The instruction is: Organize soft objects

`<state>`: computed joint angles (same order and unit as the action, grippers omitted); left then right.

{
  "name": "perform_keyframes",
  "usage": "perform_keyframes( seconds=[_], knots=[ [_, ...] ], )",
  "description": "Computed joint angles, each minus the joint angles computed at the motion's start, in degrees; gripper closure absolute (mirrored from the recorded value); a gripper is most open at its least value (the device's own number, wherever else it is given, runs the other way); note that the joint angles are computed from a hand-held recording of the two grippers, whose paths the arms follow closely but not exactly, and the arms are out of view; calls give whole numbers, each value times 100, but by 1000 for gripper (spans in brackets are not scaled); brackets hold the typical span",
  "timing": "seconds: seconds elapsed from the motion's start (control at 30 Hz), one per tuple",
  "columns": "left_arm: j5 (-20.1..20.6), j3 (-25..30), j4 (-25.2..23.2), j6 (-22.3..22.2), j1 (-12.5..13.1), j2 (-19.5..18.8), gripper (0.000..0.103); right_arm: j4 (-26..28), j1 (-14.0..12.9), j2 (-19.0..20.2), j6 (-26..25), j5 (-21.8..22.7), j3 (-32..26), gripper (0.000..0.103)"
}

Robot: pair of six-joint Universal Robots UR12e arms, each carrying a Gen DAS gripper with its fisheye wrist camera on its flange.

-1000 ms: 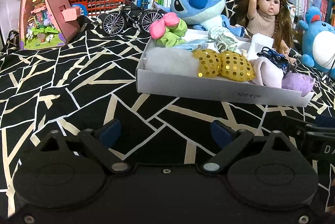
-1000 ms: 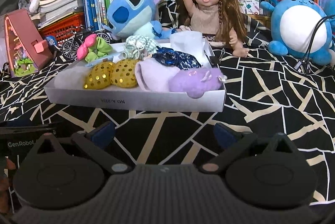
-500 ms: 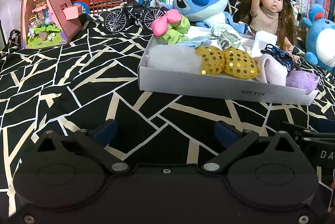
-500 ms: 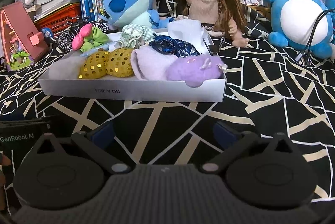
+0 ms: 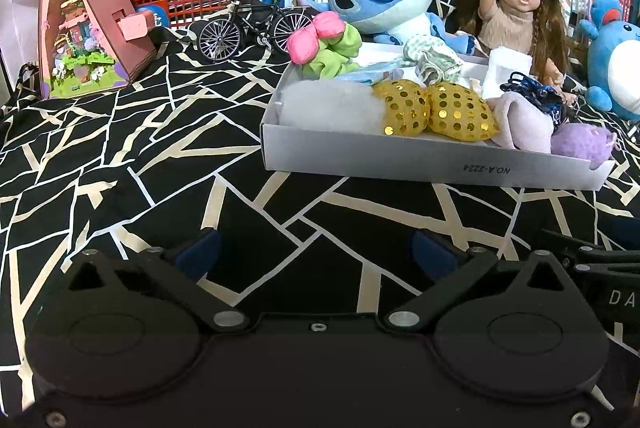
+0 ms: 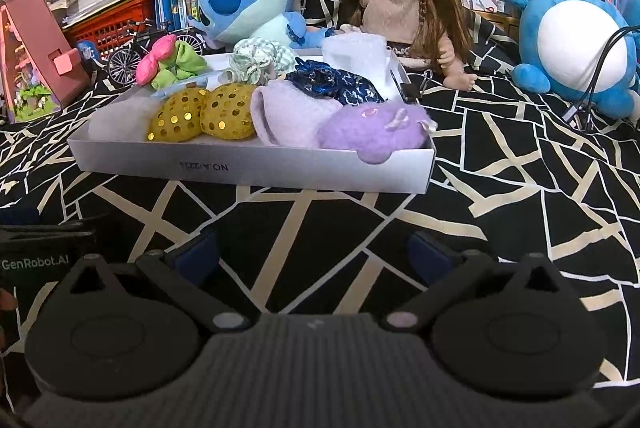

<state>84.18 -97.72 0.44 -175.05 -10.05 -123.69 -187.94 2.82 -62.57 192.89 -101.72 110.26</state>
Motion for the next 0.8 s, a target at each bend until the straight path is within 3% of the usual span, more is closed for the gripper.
perform_keyframes(
  seconds=[0.8],
  knots=[
    [10,1,-9,10,-3,3,0,49,14,9,-52,-45,-20,0]
  ],
)
